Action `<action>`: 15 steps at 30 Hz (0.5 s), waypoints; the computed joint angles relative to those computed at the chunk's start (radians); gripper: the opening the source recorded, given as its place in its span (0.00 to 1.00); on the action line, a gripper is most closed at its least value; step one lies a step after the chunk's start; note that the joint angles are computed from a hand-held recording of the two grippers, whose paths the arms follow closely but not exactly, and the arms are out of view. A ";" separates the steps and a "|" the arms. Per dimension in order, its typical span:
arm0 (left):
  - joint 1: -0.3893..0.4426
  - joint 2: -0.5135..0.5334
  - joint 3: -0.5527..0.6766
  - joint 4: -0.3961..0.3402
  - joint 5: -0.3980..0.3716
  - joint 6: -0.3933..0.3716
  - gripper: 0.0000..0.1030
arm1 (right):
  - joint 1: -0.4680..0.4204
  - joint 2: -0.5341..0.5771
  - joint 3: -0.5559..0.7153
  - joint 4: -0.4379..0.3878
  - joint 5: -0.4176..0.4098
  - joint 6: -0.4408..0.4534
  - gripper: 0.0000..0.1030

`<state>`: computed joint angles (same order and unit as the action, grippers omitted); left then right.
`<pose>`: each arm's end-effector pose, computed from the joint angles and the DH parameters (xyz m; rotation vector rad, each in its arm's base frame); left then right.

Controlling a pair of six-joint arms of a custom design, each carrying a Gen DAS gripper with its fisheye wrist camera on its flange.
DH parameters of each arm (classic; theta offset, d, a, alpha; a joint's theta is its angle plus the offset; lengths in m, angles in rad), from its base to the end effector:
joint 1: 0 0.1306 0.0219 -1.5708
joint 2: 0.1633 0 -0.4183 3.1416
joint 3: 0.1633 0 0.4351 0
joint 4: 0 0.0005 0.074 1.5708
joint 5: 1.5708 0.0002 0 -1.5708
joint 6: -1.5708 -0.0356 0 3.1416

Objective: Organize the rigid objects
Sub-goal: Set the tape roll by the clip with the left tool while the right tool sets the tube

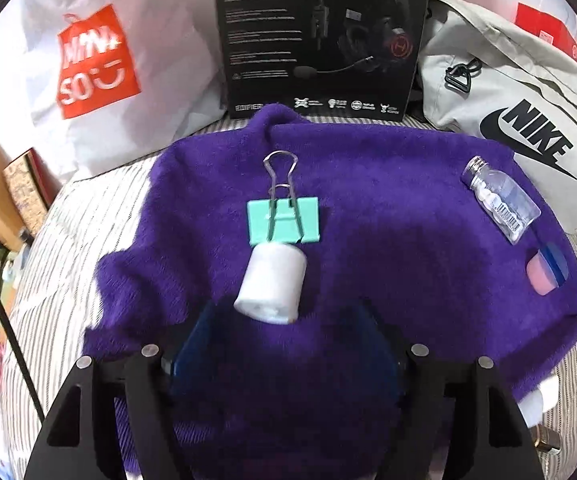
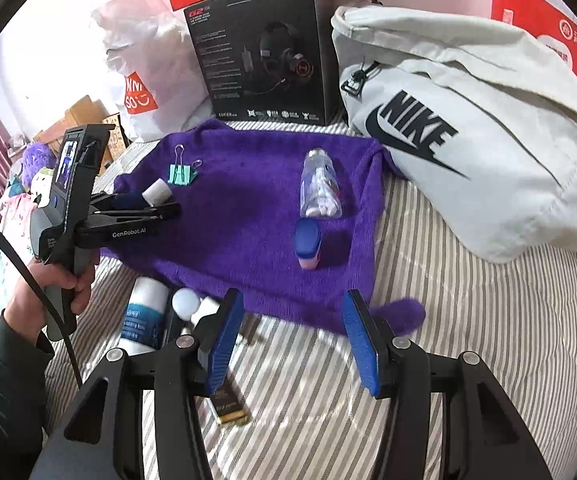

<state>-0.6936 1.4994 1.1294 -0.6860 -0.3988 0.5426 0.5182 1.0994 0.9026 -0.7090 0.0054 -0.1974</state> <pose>0.4071 -0.3211 0.2967 0.0559 2.5012 0.0303 0.3385 0.1922 0.3578 -0.3971 2.4691 0.2961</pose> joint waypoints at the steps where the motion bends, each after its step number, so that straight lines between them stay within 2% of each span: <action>1: -0.006 -0.015 -0.009 -0.003 -0.009 0.013 0.68 | 0.001 -0.006 -0.005 -0.005 0.001 -0.004 0.50; 4: -0.033 -0.084 -0.046 -0.026 -0.016 0.077 0.68 | 0.005 -0.039 -0.028 -0.021 -0.001 -0.027 0.50; 9: -0.111 -0.194 -0.124 -0.007 0.002 0.198 0.68 | 0.017 -0.093 -0.065 -0.034 0.016 -0.061 0.50; 12: -0.148 -0.196 -0.140 0.008 0.038 0.255 0.68 | 0.022 -0.122 -0.088 -0.053 0.027 -0.091 0.50; 15: -0.175 -0.167 -0.130 0.031 0.071 0.261 0.68 | 0.023 -0.148 -0.110 -0.063 0.021 -0.118 0.50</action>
